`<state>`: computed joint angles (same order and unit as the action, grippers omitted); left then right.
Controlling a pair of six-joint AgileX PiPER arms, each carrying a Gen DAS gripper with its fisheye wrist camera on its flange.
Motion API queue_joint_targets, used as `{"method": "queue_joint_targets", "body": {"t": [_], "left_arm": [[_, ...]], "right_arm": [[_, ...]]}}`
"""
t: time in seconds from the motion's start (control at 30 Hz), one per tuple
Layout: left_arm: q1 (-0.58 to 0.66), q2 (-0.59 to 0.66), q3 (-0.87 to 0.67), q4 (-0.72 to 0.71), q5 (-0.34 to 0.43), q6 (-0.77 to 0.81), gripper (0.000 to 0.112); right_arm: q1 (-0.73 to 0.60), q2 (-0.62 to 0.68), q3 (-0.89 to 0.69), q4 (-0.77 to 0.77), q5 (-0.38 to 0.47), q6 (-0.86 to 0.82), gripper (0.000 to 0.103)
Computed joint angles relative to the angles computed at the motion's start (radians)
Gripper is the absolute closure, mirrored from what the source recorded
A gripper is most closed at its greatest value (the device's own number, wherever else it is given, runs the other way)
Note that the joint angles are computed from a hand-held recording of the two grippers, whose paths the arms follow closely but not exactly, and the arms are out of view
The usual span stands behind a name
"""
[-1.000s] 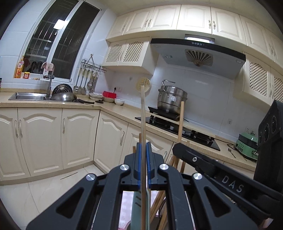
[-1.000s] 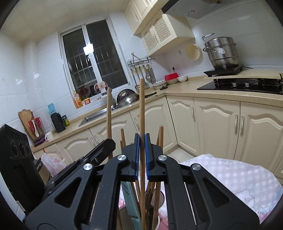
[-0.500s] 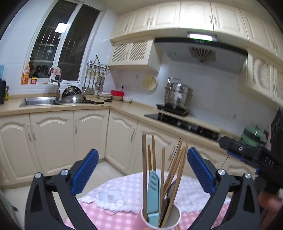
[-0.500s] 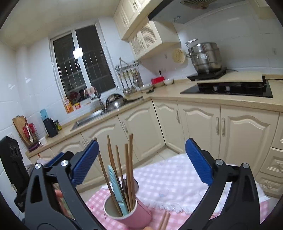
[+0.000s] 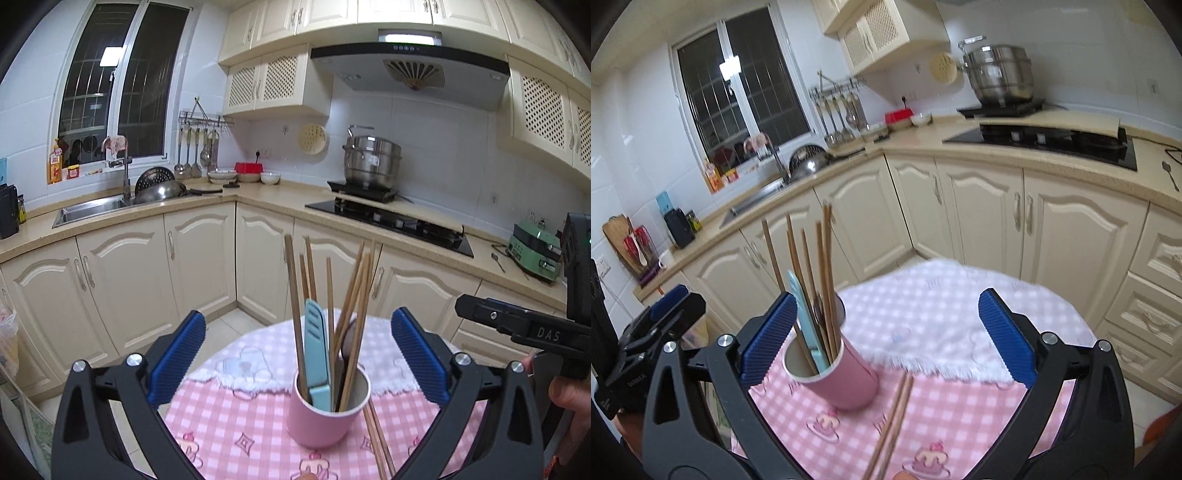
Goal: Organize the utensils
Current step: 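Move both grippers back down toward the last loose chopsticks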
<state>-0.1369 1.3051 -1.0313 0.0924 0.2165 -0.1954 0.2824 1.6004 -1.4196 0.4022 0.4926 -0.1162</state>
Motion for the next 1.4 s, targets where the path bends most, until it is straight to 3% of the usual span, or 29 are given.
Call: {"method": "queue_joint_targets", "body": {"t": [0.2,0.63,0.97,1.23,1.4], "left_arm": [[-0.023,-0.014,0.037,0.058,0.035,-0.056,0.014],[-0.071,0.017,0.091,0.090,0.062,-0.105,0.014],[-0.106,0.064,0.125,0.182,0.087,-0.198,0.014],[-0.105,0.095,0.134,0.143,0.110,-0.175,0.014],[-0.131,0.137,0.118,0.165,0.149,-0.192,0.014]], "right_arm": [[0.002,0.016,0.022,-0.093,0.107,0.078,0.006],[0.043,0.063,0.117,-0.220,0.190,0.142,0.006],[0.128,0.119,0.207,-0.339,0.174,0.215,0.006],[0.215,0.139,0.243,-0.491,0.155,0.315,0.007],[0.221,0.118,0.269,-0.510,0.144,0.301,0.018]]}}
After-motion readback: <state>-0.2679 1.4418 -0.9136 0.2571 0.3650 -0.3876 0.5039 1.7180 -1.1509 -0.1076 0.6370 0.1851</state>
